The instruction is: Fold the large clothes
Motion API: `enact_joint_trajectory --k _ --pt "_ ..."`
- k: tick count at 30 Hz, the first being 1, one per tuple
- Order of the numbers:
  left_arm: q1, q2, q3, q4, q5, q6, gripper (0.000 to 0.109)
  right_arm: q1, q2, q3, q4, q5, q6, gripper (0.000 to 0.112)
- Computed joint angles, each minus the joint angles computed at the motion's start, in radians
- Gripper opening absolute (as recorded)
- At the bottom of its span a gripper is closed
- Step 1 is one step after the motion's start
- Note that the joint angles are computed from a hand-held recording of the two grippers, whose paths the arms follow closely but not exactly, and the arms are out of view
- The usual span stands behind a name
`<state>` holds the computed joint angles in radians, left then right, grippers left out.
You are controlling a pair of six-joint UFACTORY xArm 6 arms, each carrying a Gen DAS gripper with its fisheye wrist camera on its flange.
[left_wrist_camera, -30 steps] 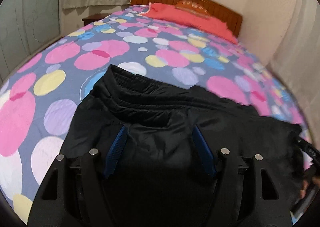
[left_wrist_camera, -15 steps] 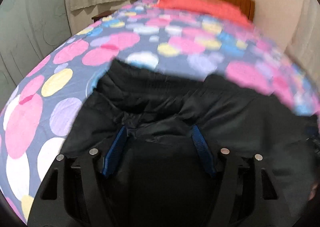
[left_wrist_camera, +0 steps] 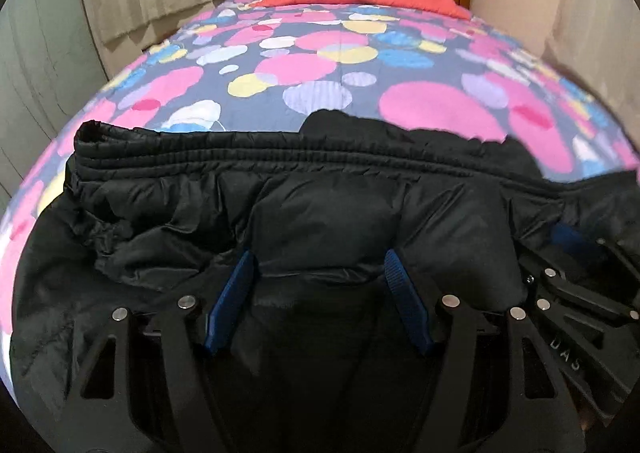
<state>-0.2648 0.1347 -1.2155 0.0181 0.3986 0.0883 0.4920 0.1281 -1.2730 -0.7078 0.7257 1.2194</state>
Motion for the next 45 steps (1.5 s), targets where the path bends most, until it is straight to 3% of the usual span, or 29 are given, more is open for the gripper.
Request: enact_joint_trajectory --k 2,5,10,13,15,18,21,24,27,31,34,37,41,43,45 --pt "-0.001 0.007 0.016 0.073 -0.034 -0.05 0.068 0.002 0.002 0.012 -0.03 -0.007 0.027 0.056" --pt "0.002 0.007 0.031 0.068 -0.057 -0.047 0.069 -0.002 -0.006 0.03 -0.046 -0.027 0.051 0.056" --pt "0.024 -0.03 -0.006 -0.11 0.06 0.097 0.065 -0.003 -0.081 0.068 -0.019 -0.035 0.03 0.055" --pt "0.07 -0.097 0.045 -0.16 0.002 0.136 0.065 -0.002 -0.187 0.129 -0.1 0.018 0.08 0.055" --pt "0.099 -0.097 0.051 -0.118 -0.032 0.091 0.065 -0.014 -0.242 0.166 -0.115 0.079 0.09 0.056" --pt "0.129 -0.052 0.019 -0.026 -0.001 0.015 0.065 -0.039 -0.268 0.209 -0.111 0.16 0.076 0.056" --pt "0.128 -0.027 0.05 0.072 -0.065 -0.027 0.066 -0.09 -0.264 0.283 -0.086 0.064 0.076 0.057" --pt "0.123 -0.021 0.053 0.193 -0.077 -0.116 0.067 -0.081 -0.237 0.267 -0.108 0.083 0.09 0.058" --pt "0.141 -0.075 0.072 0.043 -0.039 -0.004 0.065 -0.088 -0.299 0.301 -0.062 0.068 0.063 0.058" --pt "0.192 -0.132 0.134 -0.098 -0.082 0.085 0.065 -0.074 -0.411 0.4 -0.117 0.106 0.141 0.058" --pt "0.198 -0.088 0.132 -0.136 -0.076 0.176 0.068 -0.144 -0.408 0.468 -0.092 -0.049 0.157 0.061" --pt "0.2 -0.113 0.129 -0.109 -0.04 0.153 0.066 -0.12 -0.422 0.44 -0.051 0.013 0.121 0.061" --pt "0.243 -0.238 0.216 -0.323 -0.011 0.323 0.067 -0.021 -0.566 0.498 -0.08 0.148 0.17 0.067" --pt "0.287 -0.32 0.282 -0.416 0.001 0.39 0.076 0.041 -0.672 0.56 -0.088 0.227 0.23 0.076" --pt "0.332 -0.388 0.342 -0.433 0.003 0.375 0.082 0.086 -0.76 0.622 -0.073 0.285 0.279 0.078"
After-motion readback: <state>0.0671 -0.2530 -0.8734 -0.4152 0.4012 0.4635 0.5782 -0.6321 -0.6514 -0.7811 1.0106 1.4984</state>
